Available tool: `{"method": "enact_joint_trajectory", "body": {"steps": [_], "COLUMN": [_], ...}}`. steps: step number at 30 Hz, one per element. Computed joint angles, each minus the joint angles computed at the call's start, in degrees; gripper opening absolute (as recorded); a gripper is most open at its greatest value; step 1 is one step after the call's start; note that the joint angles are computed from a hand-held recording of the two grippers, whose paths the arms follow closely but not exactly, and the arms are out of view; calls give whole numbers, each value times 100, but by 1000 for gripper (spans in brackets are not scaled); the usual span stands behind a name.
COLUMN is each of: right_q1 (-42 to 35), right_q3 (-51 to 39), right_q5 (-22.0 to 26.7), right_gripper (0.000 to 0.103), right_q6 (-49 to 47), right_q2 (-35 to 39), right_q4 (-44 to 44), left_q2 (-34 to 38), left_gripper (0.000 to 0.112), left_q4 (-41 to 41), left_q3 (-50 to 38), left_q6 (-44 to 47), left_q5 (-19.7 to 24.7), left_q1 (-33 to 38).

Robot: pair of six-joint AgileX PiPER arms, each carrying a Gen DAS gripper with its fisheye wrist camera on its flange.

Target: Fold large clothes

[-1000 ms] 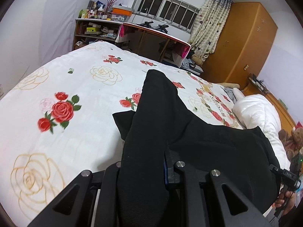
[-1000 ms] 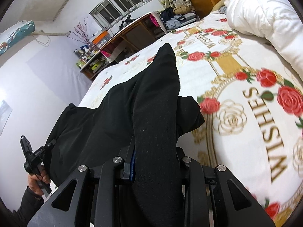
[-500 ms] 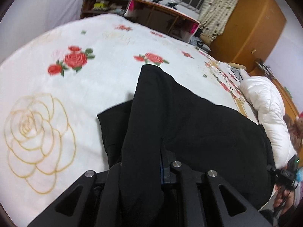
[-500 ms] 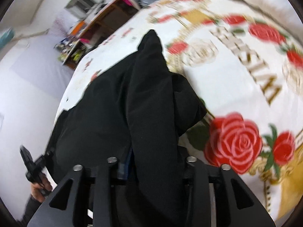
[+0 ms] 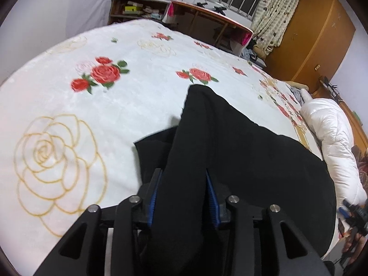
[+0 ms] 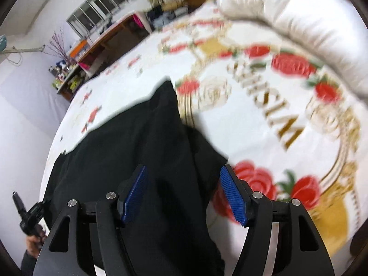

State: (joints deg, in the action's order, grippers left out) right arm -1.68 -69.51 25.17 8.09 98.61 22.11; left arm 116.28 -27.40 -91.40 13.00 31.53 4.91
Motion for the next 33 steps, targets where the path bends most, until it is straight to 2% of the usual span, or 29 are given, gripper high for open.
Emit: {"method": "enact_joint_trajectory", "body": {"steps": [3,6,8,10,13,15,17,20,23,27,30,33], "right_q1": [282,758,1002,1178,1295,1217,1242,1325,1258,1187,1120,1070], "right_q3": [-46,-240,-381,-600,-700,-766,-1002,-1321,-1415,-1459,-1649,-2182], "right_q5": [-181,-210,-143,-21,-25,-147,-41,155,186,343,361,636], "right_gripper": [66,63,35,34,33,31,31,31,31,31,33,33], "right_q6": [490,1209,1377,1533,2118,2277,2572,2811,2647,2537,2485,2240], "right_q2": [-235,-125,118,488,924,1129,1338,1600,1646,1407,1361,1616], "right_q4": [-735,-1784,-2095,-2301,-2854,-2906,-3267,-3720,-3488,-3355,-3267,-3105], "left_q2": [-263,-363,-381,-340,-8,186,332,498,473,398,545,875], "left_gripper": [41,41,41,41,41,41,43,44,44,44,44,44], "left_q4": [238,-12,-381,-580,93,-3,296,484,574,807,789,1167], "left_q3": [257,349,465,634,624,625,588,444,388,10,-532,-1253], "left_q6": [-293,-152,310,676,244,297,18,-190,-302,-617,-591,-925], "left_q5": [-341,-397,-443,-537,-700,-862,-1116,-1188,-1056,-571,-352,-97], "left_q1": [20,57,14,-98,-287,-290,-347,-371,-364,-332,-389,-538]}}
